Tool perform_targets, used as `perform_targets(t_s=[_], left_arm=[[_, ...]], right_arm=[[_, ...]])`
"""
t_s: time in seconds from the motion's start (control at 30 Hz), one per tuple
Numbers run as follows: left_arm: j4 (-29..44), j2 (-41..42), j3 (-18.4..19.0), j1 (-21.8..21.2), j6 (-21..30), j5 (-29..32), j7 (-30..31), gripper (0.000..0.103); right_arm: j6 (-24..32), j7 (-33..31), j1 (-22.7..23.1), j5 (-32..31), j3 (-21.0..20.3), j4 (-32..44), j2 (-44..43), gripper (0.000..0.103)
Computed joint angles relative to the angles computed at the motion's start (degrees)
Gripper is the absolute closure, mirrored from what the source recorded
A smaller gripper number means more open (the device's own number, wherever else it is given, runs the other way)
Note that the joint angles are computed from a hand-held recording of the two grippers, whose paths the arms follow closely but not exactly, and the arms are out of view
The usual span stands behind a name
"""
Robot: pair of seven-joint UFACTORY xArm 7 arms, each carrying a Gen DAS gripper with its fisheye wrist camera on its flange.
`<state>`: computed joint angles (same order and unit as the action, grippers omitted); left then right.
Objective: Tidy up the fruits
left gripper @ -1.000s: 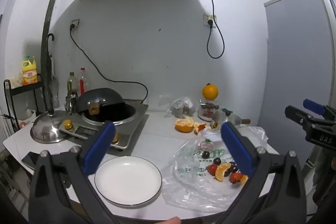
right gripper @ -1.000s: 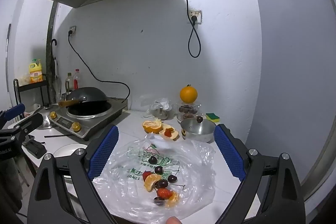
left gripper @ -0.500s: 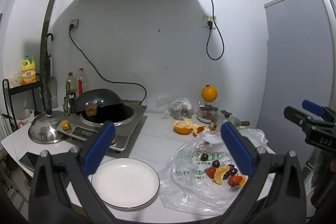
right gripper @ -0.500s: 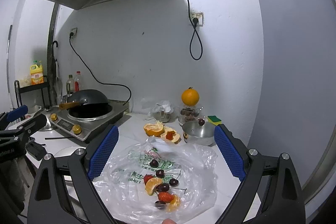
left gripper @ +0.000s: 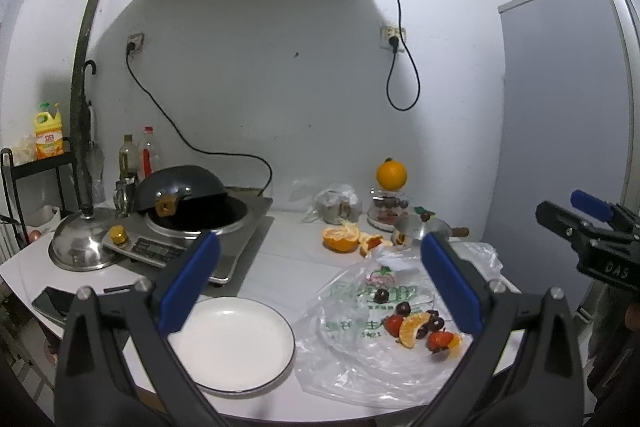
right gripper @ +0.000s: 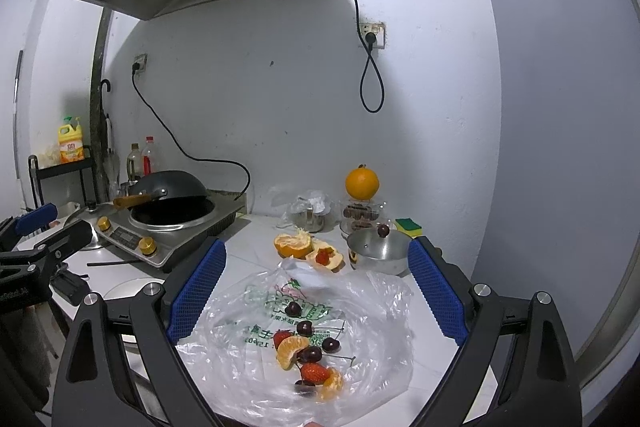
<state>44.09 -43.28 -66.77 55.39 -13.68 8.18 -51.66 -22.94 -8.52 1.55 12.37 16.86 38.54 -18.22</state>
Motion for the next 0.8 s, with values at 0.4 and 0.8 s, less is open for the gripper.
perform_targets(t_s=[0.4, 0.8], left_arm=[[0.4, 0.4, -0.3, 0.4, 0.3, 0.3, 0.2, 0.001], [0.5, 0.5, -0.5, 0.6, 0.3, 0.3, 0.1, 0.001]], right_arm=[[0.6, 0.5, -0.1, -0.3, 0.0, -0.3, -0.4, 0.009], [2.1, 0.9, -1.2, -0.8, 0.8, 0.5, -0.2, 0.009]])
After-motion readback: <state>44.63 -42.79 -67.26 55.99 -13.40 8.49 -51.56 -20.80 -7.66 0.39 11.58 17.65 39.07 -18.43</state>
